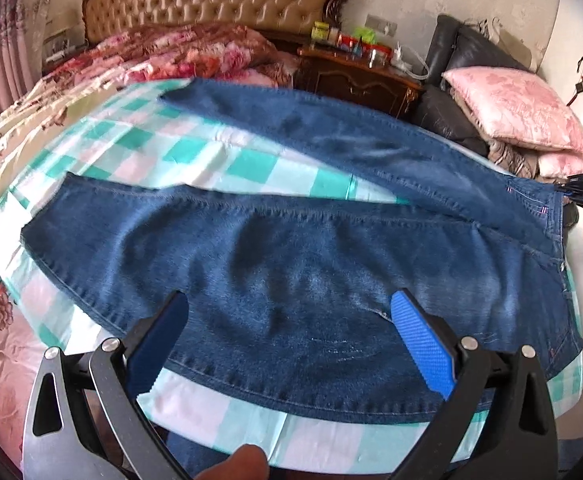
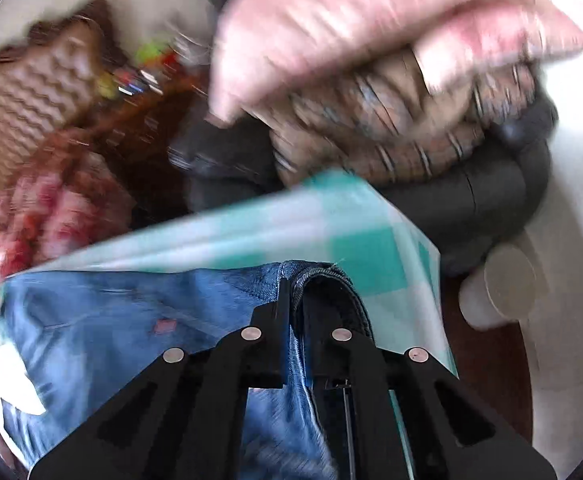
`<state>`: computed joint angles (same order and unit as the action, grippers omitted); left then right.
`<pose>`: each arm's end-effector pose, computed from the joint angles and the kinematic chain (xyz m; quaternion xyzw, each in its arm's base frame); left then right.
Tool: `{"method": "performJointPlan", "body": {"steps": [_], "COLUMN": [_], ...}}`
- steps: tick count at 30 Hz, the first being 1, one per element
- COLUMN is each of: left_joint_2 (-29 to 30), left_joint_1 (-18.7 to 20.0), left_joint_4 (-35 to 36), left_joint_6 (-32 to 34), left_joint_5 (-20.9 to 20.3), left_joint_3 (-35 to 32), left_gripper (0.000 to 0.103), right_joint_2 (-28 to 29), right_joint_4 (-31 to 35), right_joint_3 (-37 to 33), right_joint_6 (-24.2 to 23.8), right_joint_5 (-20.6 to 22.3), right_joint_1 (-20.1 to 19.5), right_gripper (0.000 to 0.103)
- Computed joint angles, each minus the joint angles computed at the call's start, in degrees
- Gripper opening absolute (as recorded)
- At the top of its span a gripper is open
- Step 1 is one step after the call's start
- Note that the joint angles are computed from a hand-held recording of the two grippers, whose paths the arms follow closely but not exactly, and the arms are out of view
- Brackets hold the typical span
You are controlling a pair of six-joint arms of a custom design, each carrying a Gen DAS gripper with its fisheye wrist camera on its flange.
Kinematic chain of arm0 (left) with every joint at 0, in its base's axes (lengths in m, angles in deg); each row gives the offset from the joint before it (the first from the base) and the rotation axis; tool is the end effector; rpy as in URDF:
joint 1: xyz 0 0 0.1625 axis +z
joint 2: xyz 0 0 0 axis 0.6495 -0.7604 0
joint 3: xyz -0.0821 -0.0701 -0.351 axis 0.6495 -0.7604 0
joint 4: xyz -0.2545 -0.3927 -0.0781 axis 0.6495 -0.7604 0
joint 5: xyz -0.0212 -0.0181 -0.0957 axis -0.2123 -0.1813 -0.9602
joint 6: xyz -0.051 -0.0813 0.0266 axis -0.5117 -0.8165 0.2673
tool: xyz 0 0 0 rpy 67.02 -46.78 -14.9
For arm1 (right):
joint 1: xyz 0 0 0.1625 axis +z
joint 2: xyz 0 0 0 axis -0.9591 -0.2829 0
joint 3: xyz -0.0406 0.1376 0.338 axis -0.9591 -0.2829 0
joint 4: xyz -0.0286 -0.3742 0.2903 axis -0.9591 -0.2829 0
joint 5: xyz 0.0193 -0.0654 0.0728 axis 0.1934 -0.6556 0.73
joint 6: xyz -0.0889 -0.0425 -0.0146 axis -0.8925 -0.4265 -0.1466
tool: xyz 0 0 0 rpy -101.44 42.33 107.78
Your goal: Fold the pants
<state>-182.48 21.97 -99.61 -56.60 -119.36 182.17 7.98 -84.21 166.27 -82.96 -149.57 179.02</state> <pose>-0.0272 -0.4899 0.4124 0.1120 0.9006 -0.2973 0.2967 0.2409 -0.6454 0.2423 -0.0490 -0.8636 0.3901 0.3156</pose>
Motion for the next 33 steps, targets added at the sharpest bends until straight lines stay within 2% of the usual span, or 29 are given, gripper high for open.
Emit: {"method": "performJointPlan", "body": {"steps": [3, 5, 6, 9, 10, 12, 13, 14, 16, 18, 19, 20, 25, 29, 31, 33], "left_joint_2": [-2.59, -4.7, -5.68, -7.89, -8.22, -7.67, -6.23, -4.83, -1.05, 4.08, 8.02, 10.59, 28.0, 40.37, 44.96, 48.52], "left_joint_1": [-1.54, -2.87, -3.41, -3.83, -3.5, -1.83, -0.28, 0.92, 4.24, 7.9, 10.73, 12.6, 20.6, 23.51, 24.1, 25.2], "left_joint_4": [0.95, 1.07, 1.1, 2.25, 2.84, 2.9, 2.51, 2.39, 2.09, 1.28, 1.07, 0.83, 0.06, 1.62, 2.35, 3.63], "left_joint_6": [-0.93, -0.6, -0.19, 0.11, 0.07, 1.39, 2.13, 2.16, 1.88, 1.11, 0.14, -0.73, -6.12, -10.4, -12.51, -14.59], "left_joint_5": [-0.33, -0.37, -0.58, -1.77, -2.83, -6.29, -8.47, -9.72, -14.32, -19.26, -23.77, -26.48, -37.5, -41.38, -41.14, -43.51], "left_joint_3": [0.56, 1.49, 1.87, 2.22, 1.93, 0.7, -0.59, -1.69, -4.99, -9.46, -13.29, -15.81, -33.5, -47.15, -52.51, -56.94], "left_gripper": [0.101, 0.101, 0.101, 0.101, 0.101, 0.101, 0.101, 0.101, 0.1, 0.094, 0.084, 0.076, 0.054, 0.038, 0.035, 0.034], "right_joint_2": [-3.7, -8.37, -9.91, -14.92, -16.5, -18.1, -18.66, -18.79, -17.89, -17.11, -16.94, -17.05, -17.19, -17.56, -17.71, -18.12], "right_joint_4": [-6.81, -13.3, -14.79, -18.34, -18.24, -17.79, -17.58, -17.53, -18.24, -19.48, -20.0, -20.47, -19.95, -20.6, -21.01, -21.86], "right_joint_3": [6.24, 15.1, 17.9, 29.97, 34.21, 39.57, 42.41, 43.94, 45.83, 46.19, 45.96, 45.96, 44.14, 43.74, 43.68, 43.85], "right_joint_6": [-1.03, -1.82, -1.58, 5.31, 9.67, 17.07, 21.55, 24.01, 27.17, 28.01, 28.12, 28.24, 28.39, 28.46, 28.8, 28.55], "right_joint_5": [3.04, 5.17, 6.04, 7.97, 8.5, 9.49, 10.52, 11.36, 12.33, 12.74, 12.69, 12.75, 11.74, 10.99, 10.42, 10.57], "right_joint_1": [5.97, 11.45, 12.75, 17.59, 18.19, 17.37, 15.84, 14.58, 12.67, 12.16, 12.06, 12.21, 12.74, 12.42, 12.38, 11.92], "right_gripper": [0.006, 0.006, 0.005, 0.005, 0.005, 0.005, 0.005, 0.005, 0.005, 0.005, 0.005, 0.005, 0.005, 0.005, 0.005, 0.005]}}
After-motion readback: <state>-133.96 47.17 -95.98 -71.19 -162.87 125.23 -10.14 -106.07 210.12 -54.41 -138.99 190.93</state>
